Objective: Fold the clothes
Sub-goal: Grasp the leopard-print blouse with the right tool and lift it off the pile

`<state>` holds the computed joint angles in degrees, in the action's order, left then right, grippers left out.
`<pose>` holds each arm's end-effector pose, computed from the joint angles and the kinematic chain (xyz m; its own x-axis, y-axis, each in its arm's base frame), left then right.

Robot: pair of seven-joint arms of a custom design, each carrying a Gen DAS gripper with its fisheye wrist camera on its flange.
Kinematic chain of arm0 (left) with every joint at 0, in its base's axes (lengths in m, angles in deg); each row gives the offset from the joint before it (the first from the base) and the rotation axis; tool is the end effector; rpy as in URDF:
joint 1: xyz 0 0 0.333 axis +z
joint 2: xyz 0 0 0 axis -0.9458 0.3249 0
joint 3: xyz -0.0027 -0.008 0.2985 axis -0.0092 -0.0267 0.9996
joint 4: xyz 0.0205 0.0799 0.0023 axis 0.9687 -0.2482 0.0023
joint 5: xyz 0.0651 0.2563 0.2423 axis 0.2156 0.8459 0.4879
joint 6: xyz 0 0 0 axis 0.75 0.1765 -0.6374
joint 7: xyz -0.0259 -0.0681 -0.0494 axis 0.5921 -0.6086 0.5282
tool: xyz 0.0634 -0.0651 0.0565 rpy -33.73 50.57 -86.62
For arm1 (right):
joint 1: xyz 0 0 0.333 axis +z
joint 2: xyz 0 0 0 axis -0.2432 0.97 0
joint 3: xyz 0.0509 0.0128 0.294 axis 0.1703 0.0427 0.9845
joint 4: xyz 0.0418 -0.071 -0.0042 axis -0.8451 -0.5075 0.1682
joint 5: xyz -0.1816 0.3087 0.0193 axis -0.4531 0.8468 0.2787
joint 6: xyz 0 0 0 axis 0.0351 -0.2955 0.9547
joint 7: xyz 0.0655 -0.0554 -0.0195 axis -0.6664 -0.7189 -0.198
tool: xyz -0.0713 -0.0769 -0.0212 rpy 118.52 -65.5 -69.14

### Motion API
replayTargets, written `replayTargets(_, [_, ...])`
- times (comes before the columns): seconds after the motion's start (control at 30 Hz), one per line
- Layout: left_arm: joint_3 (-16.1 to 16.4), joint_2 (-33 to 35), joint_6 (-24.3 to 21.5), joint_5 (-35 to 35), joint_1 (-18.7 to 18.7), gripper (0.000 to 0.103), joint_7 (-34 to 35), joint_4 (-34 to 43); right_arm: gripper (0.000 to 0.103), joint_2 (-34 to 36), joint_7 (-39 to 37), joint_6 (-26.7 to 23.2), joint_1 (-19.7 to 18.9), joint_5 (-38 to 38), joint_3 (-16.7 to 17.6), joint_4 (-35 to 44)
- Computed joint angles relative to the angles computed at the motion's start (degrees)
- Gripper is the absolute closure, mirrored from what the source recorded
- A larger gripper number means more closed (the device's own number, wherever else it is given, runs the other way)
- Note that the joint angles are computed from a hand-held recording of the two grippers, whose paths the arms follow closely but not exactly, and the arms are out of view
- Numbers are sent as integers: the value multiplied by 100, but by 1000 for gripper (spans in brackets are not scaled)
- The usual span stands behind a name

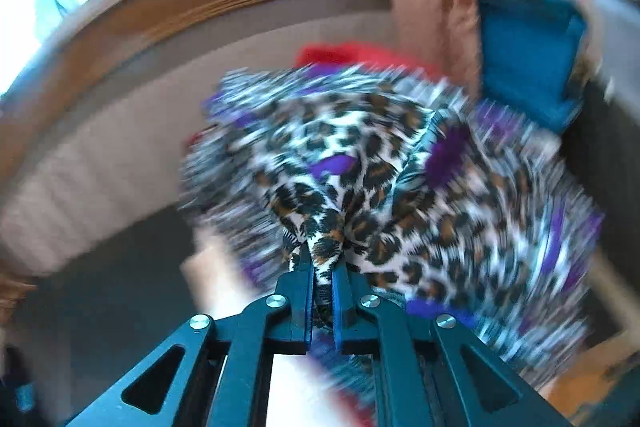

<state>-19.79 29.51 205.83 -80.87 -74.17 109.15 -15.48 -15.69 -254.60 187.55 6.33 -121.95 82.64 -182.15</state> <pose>0.6568 -0.2007 0.4855 -0.7304 -0.5948 0.3356 -0.6601 0.4886 -0.5706 0.4795 0.2337 0.6021 -0.6665 -0.7054 -0.2410 -0.3627 0.5894 -0.7218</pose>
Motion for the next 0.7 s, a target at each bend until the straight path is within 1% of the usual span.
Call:
replayTargets(0.07, [10,207,-461,59,46,31,-149,426,96,45,251,799,71,19,28,-226])
replayTargets(0.1, [29,212,-546,97,50,32,-221,480,96,109,445,1232,96,54,28,-331])
replayTargets(0.17, [61,224,-718,170,63,36,-357,592,96,340,911,2350,134,126,-1,-544])
replayTargets(0.27, [-17,137,-835,5,168,38,-212,600,93,876,1388,3562,264,15,-39,-506])
replayTargets(0.33, [-99,212,-1043,-169,214,38,-152,864,90,1073,1512,3946,392,180,-103,-511])
replayTargets(0.37, [-112,217,-1019,-165,168,38,-110,954,89,1170,1573,4142,456,259,-137,-514])
replayTargets(0.4, [-125,229,-997,-157,122,38,-70,1054,85,1103,1811,4268,529,180,-213,-636])
replayTargets(0.43, [-141,247,-981,-146,76,38,-33,1164,75,1038,2062,4392,581,79,-269,-754])
replayTargets(0.47, [-175,306,-1036,-142,34,38,11,1341,69,976,2163,4532,591,69,-297,-867])
replayTargets(0.5, [-249,350,-1127,-193,4,38,97,1509,60,873,2512,4506,667,-197,-304,-964])
replayTargets(0.53, [-297,357,-1164,-225,-33,37,187,1590,56,748,2692,4440,690,-343,-285,-1080])
replayTargets(0.57, [-301,373,-1165,-187,-108,37,215,1665,55,780,2807,4356,734,-421,-203,-1065])
replayTargets(0.63, [-272,298,-863,-55,-290,37,368,1525,52,596,3107,4310,779,-600,-112,-1268])
replayTargets(0.67, [-214,281,-683,65,-398,37,326,1439,50,464,3354,4251,787,-737,-56,-1411])
replayTargets(0.7, [-68,355,-571,380,-583,37,61,1471,47,401,3419,4247,763,-728,-14,-1507])
